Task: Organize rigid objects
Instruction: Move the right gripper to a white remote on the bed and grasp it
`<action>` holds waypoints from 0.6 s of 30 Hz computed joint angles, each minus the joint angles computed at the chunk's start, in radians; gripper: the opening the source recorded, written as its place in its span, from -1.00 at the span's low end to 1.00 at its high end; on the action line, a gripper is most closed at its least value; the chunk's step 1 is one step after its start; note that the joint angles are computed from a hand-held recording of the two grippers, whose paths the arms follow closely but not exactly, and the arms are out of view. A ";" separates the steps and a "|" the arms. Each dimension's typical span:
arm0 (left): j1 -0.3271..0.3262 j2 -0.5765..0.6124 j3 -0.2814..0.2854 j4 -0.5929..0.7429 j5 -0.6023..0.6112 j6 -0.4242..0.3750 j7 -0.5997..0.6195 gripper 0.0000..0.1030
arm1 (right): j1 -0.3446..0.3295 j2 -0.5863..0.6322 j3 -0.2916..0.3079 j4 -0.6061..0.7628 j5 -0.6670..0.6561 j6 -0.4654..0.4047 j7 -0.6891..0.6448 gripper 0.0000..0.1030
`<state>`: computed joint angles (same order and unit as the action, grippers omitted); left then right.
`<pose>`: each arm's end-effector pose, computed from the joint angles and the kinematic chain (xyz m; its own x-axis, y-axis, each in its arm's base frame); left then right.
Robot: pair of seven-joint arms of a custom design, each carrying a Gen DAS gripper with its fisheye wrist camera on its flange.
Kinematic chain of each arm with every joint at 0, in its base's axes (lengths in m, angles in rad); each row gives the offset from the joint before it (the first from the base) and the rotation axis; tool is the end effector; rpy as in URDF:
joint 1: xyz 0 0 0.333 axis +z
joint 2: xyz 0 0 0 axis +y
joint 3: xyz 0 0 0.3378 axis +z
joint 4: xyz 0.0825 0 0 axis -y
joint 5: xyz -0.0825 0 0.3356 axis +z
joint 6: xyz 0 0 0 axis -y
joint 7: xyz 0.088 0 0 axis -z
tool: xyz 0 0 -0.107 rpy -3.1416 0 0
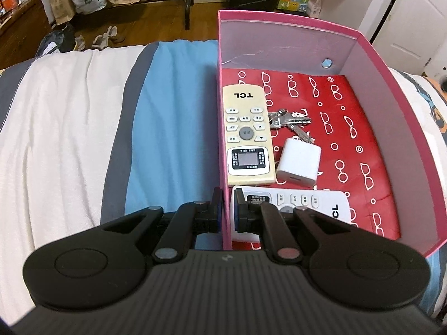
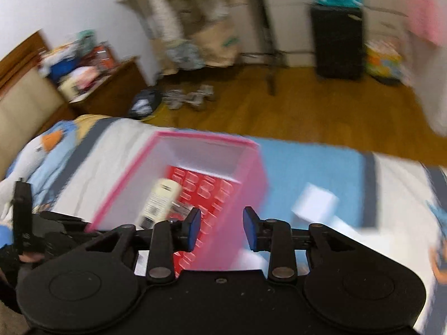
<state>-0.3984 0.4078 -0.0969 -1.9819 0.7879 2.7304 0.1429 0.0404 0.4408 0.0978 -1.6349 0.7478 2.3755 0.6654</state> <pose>0.5263 -0.3089 0.3446 0.2399 -0.9647 0.1088 -0.8383 -0.2624 -0.4780 0.6633 0.0888 0.4409 0.5781 -0.7583 -0.3013 -0.7513 -0.3507 -0.5590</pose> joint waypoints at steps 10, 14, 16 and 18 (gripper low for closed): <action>0.002 0.008 -0.006 0.019 -0.011 -0.026 -0.006 -0.86 | -0.037 0.063 -0.080 -0.058 -0.093 0.087 0.227 -0.05; 0.001 0.008 -0.005 0.019 -0.019 -0.025 -0.007 -0.86 | -0.067 0.100 -0.091 -0.049 -0.142 0.077 0.302 -0.05; 0.000 0.009 -0.006 0.021 -0.025 -0.031 -0.004 -0.86 | -0.084 0.110 -0.089 -0.050 -0.154 0.070 0.318 -0.04; 0.000 0.010 -0.006 0.024 -0.028 -0.035 -0.001 -0.86 | -0.104 0.117 -0.084 -0.053 -0.157 0.056 0.320 0.00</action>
